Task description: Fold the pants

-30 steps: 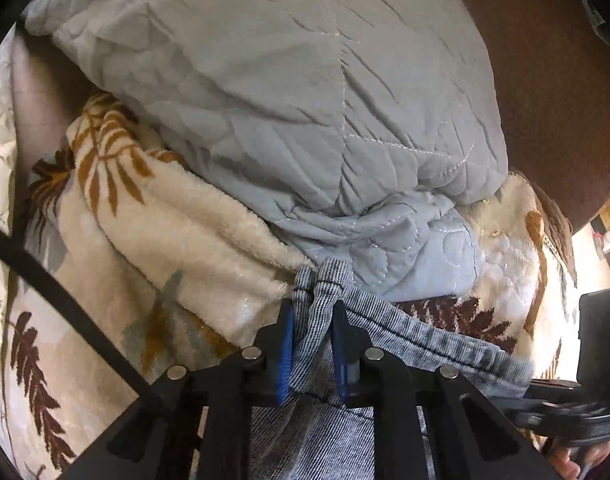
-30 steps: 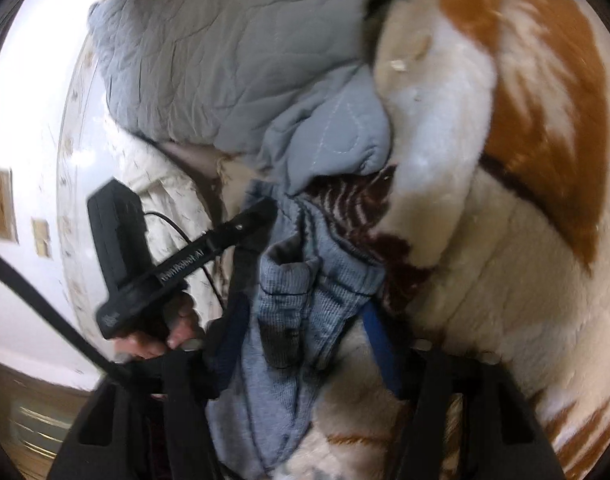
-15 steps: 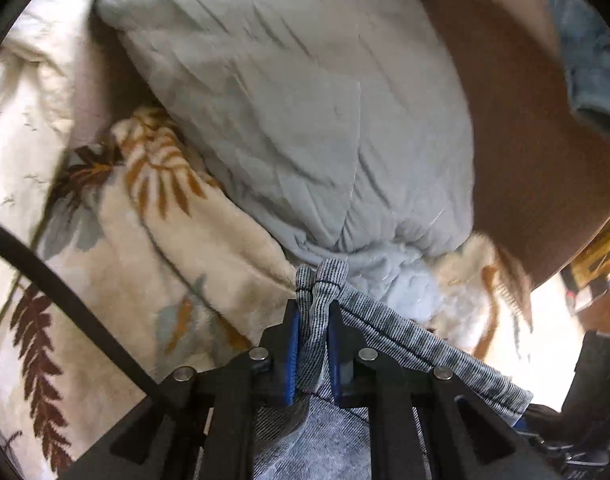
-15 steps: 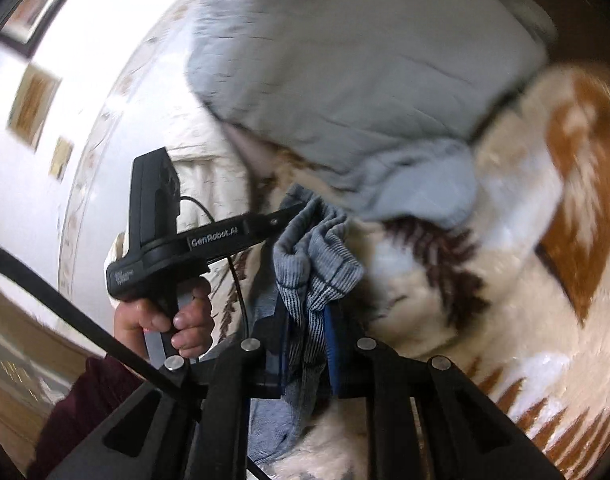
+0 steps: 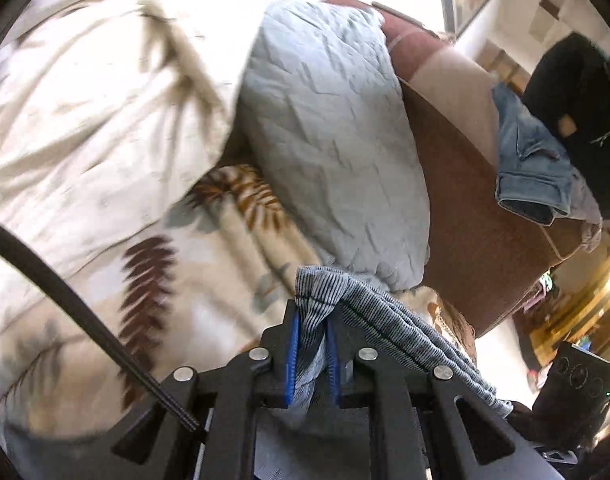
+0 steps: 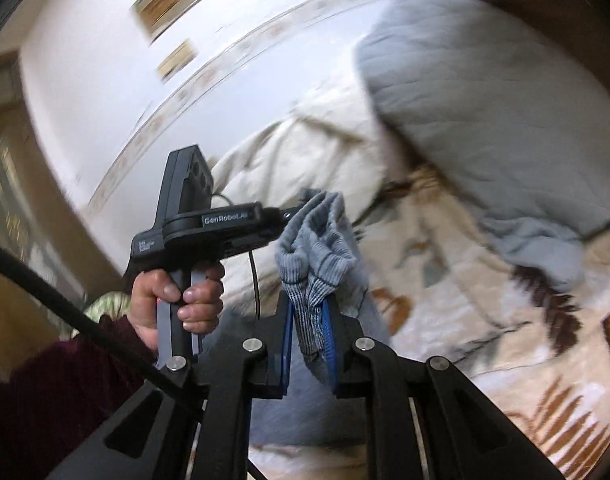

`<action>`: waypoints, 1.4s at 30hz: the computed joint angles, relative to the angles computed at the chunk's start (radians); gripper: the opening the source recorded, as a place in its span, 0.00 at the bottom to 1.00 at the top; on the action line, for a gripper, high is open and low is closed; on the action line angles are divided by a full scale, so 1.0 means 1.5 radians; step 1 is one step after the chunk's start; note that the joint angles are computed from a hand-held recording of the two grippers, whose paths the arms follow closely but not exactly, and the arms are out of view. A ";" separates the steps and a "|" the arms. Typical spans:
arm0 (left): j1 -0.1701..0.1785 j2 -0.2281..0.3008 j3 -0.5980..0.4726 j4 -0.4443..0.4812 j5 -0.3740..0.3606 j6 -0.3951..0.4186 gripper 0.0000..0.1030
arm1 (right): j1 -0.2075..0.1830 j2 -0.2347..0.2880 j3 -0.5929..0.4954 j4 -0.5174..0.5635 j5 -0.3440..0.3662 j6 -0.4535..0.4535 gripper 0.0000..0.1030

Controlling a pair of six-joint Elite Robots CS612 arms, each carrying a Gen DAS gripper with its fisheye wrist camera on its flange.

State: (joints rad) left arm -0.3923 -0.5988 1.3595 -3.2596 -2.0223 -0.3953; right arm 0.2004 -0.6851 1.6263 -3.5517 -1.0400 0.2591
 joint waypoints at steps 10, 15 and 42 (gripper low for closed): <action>0.037 -0.010 0.115 -0.072 0.008 -0.062 0.13 | 0.060 0.001 -0.017 0.188 0.011 -0.190 0.10; 0.049 -0.015 0.150 -0.078 0.021 -0.072 0.14 | 0.088 0.005 -0.028 0.256 0.015 -0.266 0.10; -0.005 -0.050 0.250 -0.209 0.112 -0.273 0.70 | 0.030 0.034 -0.075 0.268 0.091 0.015 0.23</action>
State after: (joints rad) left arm -0.3999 -0.6735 1.7347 -3.5731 -1.8536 -0.8041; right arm 0.2456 -0.6347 1.5142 -3.1499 -0.9035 0.2821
